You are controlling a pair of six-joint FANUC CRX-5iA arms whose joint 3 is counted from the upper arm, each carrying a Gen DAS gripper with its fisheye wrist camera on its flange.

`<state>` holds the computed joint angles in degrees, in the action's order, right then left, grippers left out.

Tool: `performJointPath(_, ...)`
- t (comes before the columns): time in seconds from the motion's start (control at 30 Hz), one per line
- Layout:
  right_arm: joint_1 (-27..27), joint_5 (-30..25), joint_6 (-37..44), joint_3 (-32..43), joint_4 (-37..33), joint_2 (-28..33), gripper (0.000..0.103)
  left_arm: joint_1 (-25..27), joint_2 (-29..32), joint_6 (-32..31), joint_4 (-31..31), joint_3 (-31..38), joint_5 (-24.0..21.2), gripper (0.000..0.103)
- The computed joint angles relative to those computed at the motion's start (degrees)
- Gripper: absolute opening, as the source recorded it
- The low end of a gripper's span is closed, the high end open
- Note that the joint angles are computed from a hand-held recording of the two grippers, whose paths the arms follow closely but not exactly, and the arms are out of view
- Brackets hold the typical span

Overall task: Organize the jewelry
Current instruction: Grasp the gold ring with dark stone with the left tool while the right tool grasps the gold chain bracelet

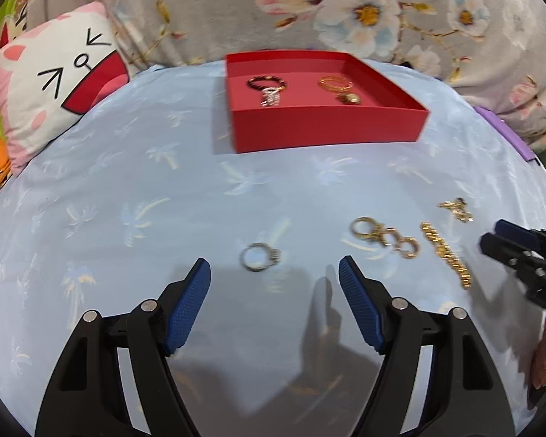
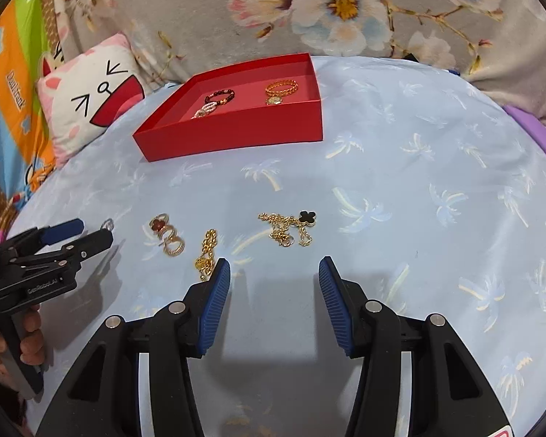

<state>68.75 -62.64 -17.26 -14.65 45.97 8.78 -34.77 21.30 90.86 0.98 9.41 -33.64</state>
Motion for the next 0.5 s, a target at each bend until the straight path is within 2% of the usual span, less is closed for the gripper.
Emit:
performJointPath(0.2, 0.2, 0.8, -1.8, -0.8, 0.7, -0.4, 0.050, -2.2, 2.9, -2.4, 1.2, 4.0, -1.2, 0.069)
performJointPath(0.37, 0.1, 1.0, -2.5, -1.1, 0.9, -0.7, 0.050, -3.8, 7.3, 2.2, -4.0, 11.6, -5.3, 0.063)
performJointPath(0.43, 0.0, 1.1, -2.4, -1.1, 0.9, -0.7, 0.050, -3.5, 8.9, 1.9, -3.3, 13.8, -7.8, 0.058)
performJointPath(0.5, -0.2, 1.6, -2.4, -1.4, 0.8, -0.9, 0.050, -3.2, 9.1, 2.5, -3.1, 14.1, -8.5, 0.057)
